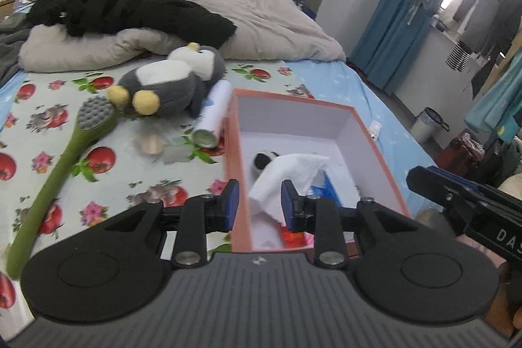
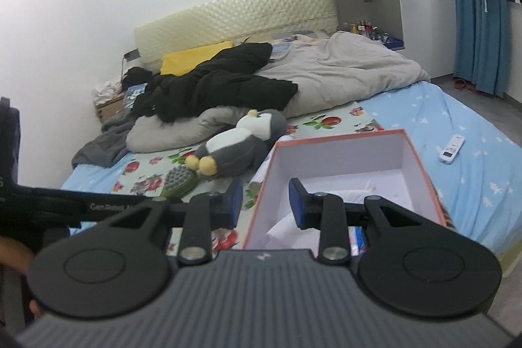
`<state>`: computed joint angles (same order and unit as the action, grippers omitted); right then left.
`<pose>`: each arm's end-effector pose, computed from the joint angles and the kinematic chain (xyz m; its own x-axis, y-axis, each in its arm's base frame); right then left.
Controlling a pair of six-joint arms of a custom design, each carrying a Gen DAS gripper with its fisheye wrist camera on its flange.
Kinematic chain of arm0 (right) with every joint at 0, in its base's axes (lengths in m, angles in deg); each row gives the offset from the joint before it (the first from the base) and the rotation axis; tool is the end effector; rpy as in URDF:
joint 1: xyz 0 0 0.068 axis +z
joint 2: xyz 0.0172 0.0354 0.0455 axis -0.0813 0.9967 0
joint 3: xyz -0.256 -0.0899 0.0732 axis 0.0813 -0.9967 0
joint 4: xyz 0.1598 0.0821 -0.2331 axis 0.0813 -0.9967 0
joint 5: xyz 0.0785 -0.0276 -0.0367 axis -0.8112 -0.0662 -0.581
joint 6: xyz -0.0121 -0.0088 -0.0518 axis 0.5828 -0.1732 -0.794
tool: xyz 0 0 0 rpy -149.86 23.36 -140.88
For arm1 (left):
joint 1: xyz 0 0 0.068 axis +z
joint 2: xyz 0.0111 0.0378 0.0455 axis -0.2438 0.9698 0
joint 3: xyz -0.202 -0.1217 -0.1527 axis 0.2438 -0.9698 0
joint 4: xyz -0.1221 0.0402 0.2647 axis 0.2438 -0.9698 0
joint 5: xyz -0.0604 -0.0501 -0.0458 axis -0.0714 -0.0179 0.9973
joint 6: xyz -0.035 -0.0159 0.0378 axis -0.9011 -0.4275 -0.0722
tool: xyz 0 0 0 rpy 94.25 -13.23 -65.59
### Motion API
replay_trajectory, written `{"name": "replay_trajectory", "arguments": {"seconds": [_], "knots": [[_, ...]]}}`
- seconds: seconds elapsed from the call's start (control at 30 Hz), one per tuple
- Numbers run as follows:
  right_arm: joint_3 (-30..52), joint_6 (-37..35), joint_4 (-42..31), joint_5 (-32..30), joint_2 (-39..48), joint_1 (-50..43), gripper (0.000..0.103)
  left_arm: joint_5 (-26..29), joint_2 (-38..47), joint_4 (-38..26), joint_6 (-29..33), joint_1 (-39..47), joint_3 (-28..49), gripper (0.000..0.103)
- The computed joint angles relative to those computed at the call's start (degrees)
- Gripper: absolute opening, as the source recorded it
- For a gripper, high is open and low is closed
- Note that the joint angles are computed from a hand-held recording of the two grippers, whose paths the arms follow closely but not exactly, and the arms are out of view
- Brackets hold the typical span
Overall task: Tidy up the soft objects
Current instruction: 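Withdraw both open grippers from the box toward the bed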
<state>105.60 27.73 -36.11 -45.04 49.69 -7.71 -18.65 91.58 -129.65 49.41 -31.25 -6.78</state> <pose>0.2783 0.0043 0.3086 -0.5359 -0.0370 -0.8435 -0.4370 0.8669 0.2397 0.2213 -0.0633 0.3365 -0.6790 -0.2802 -0.6786 -0.1328 0.9559 -0.2619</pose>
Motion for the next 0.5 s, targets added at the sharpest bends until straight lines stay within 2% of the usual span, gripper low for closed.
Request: {"name": "replay_trajectory", "arguments": {"seconds": [0.1,0.33,0.5], "knots": [[-3.44,-0.32,0.84,0.22,-2.48,1.14,0.034,1.39,-4.51,0.14,-1.06,2.33,-4.27,0.032],[-10.62,-0.11,2.73,0.63,-7.26,3.97,0.034,-2.4,-15.17,0.3,-1.49,4.21,-14.06,0.032],[-13.93,-0.36,4.6,1.13,-8.43,7.07,0.034,-4.04,-20.81,0.53,0.47,6.07,-19.43,0.032]]}}
